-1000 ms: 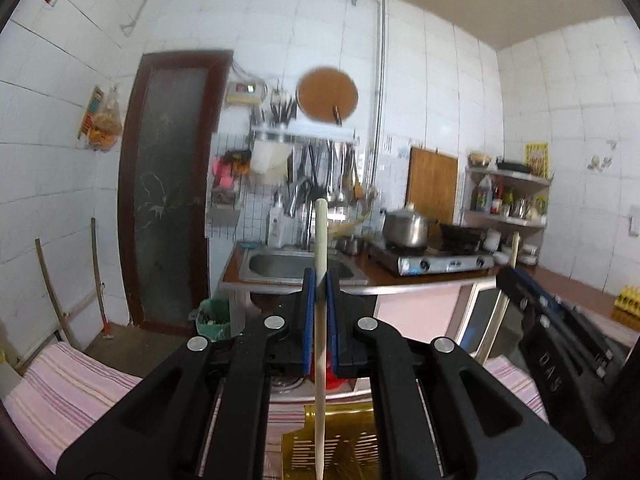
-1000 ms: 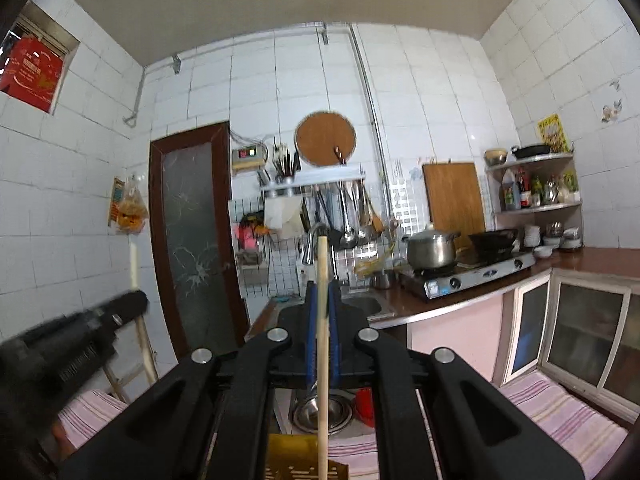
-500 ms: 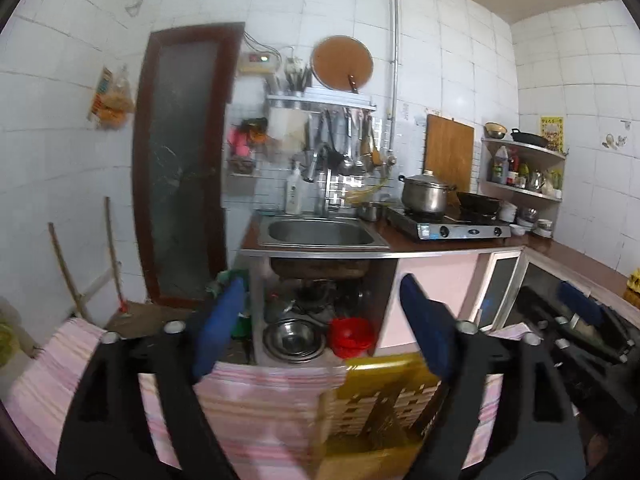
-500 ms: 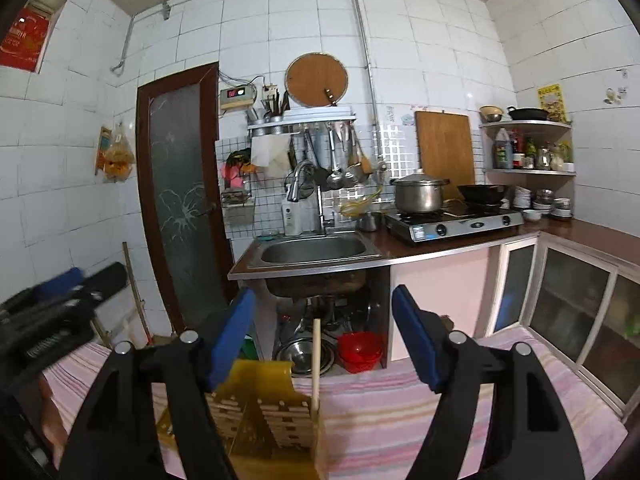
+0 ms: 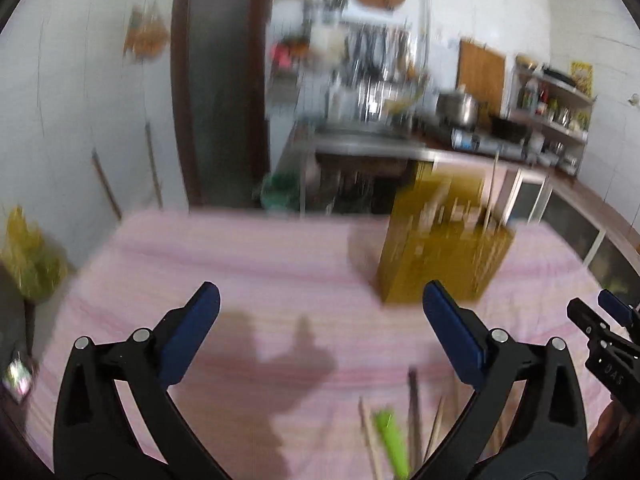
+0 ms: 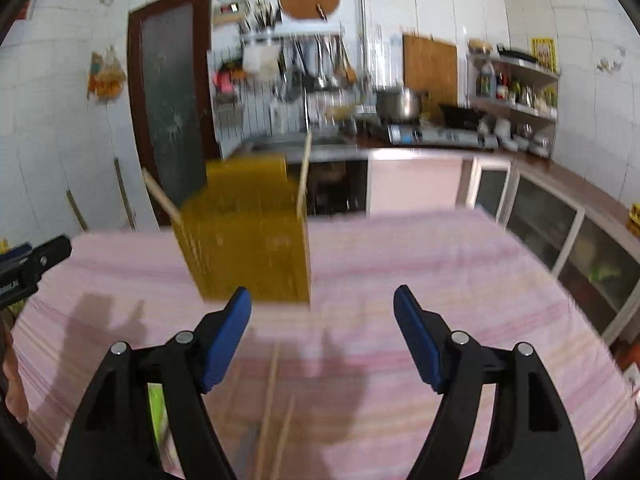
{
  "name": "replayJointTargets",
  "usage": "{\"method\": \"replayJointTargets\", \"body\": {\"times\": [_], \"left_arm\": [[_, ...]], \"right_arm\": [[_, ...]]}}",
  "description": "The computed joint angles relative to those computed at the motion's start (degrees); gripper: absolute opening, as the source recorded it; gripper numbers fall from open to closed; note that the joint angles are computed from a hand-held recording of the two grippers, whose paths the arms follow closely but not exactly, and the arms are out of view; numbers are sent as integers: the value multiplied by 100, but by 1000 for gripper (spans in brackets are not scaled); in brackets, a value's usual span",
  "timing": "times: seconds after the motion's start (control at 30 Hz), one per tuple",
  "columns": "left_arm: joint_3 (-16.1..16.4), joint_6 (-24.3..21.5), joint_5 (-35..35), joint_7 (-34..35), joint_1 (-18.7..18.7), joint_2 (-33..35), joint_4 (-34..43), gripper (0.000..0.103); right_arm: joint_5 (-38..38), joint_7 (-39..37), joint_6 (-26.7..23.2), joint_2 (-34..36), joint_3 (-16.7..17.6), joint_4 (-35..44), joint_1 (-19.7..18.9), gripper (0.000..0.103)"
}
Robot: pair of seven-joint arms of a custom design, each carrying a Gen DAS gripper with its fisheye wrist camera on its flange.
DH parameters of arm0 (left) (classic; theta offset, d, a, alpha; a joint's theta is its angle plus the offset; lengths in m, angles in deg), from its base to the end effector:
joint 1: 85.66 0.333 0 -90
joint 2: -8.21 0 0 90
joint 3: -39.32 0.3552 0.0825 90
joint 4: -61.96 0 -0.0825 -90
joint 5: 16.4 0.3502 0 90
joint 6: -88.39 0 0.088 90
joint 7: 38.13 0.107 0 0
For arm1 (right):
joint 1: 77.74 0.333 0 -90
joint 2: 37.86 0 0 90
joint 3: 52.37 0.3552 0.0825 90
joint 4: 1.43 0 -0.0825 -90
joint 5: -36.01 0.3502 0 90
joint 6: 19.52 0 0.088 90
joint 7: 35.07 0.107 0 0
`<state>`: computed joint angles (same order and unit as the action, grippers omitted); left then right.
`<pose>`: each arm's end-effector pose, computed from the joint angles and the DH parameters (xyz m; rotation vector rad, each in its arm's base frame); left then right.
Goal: Organize utensils
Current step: 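Return both tools to the table and close each on another chopstick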
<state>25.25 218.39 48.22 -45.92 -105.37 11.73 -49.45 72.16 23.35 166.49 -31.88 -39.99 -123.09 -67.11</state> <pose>0.4926 -0.2978 0.5431 -1.9330 1.1957 -0.6759 0.5511 0.1652 0.5329 -1.7708 1.3371 -0.6677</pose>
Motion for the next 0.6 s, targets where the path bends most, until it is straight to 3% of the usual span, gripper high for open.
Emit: {"method": "replayJointTargets", "body": {"times": [0.07,0.13,0.27,0.33,0.37,0.43,0.5,0.6], "left_arm": [[9,203,-269,-71,39,-27,-295,98],[-3,301,-478,-162,43,32,-522,98],[21,464,-707,-217,35,219,-770,98],[41,521,-795,-144,21,306,-803,98],[51,534,-792,-124,4,335,-803,98],[59,454,-768,-73,-59,429,-728,98],[61,424,-815,4,-115,545,-665,98],[86,531,-1109,427,-117,709,-521,98]], "right_arm": [[-97,167,-93,-9,-163,-195,133,73],[-669,732,-85,11,-728,-424,599,73],[-1166,1264,-265,152,-988,-621,758,73],[-1774,1817,-325,217,-1521,-683,1187,73],[-1953,1984,-342,245,-1631,-699,1268,73],[-2108,2143,-404,259,-1585,-707,1198,73],[-2477,2504,-453,284,-1827,-706,1385,73],[-2741,2708,-628,336,-1762,-648,1293,73]]}}
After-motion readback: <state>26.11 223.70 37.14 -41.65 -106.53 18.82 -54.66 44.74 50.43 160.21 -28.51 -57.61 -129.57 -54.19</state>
